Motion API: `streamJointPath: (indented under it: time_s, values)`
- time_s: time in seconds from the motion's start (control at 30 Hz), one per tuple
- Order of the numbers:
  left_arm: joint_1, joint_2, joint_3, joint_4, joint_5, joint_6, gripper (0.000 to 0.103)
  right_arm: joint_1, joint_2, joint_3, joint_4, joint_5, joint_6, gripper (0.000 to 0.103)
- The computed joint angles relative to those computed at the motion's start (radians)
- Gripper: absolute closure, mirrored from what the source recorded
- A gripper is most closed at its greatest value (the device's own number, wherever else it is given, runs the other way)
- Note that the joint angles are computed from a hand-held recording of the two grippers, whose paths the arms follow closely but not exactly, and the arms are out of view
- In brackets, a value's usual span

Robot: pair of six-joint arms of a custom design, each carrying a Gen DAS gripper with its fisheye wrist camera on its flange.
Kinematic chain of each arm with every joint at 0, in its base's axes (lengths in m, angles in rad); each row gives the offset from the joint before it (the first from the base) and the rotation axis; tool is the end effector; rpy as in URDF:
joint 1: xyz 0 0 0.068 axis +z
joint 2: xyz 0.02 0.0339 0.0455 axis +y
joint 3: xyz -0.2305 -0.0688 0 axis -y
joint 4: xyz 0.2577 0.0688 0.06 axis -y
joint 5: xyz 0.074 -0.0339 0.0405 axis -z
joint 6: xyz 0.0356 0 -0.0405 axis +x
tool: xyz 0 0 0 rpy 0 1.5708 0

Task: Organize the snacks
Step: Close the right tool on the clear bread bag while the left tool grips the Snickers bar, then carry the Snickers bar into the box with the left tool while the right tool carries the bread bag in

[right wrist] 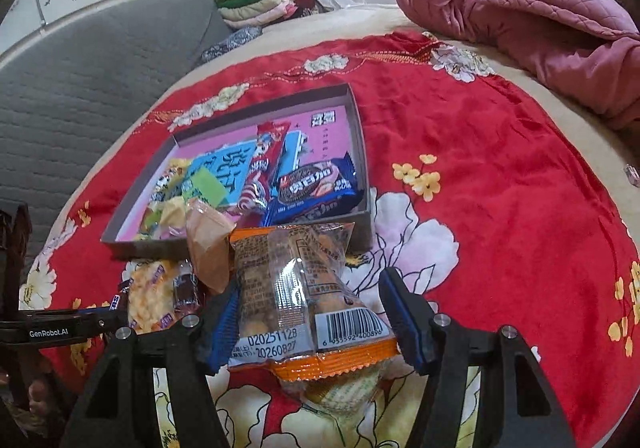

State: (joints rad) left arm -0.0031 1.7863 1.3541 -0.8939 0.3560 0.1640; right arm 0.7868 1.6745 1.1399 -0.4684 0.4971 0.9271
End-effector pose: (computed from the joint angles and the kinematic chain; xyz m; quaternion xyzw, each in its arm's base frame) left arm 0.3544 -0.0135 0.1810 0.1031 0.9716 -0.1655 0.1338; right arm 0.2611 0.2378 0.1743 0.1340 0.9234 0.0506 0.3563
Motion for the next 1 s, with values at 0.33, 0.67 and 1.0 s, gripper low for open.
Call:
streamJointPath:
  time_s: [0.33,0.67,1.0]
  values:
    - [0.018,-0.035,0.009,-0.021,0.018,0.019,0.067,0.017,0.004,0.02,-0.007,0.032,-0.019,0.038]
    - [0.026,-0.058,0.026,-0.026,0.03,0.029,0.067,0.033,-0.003,0.026,-0.012,0.063,-0.024,0.038]
    - [0.032,-0.074,0.029,-0.034,0.043,0.041,0.074,0.052,-0.042,0.013,-0.045,0.1,0.026,0.038]
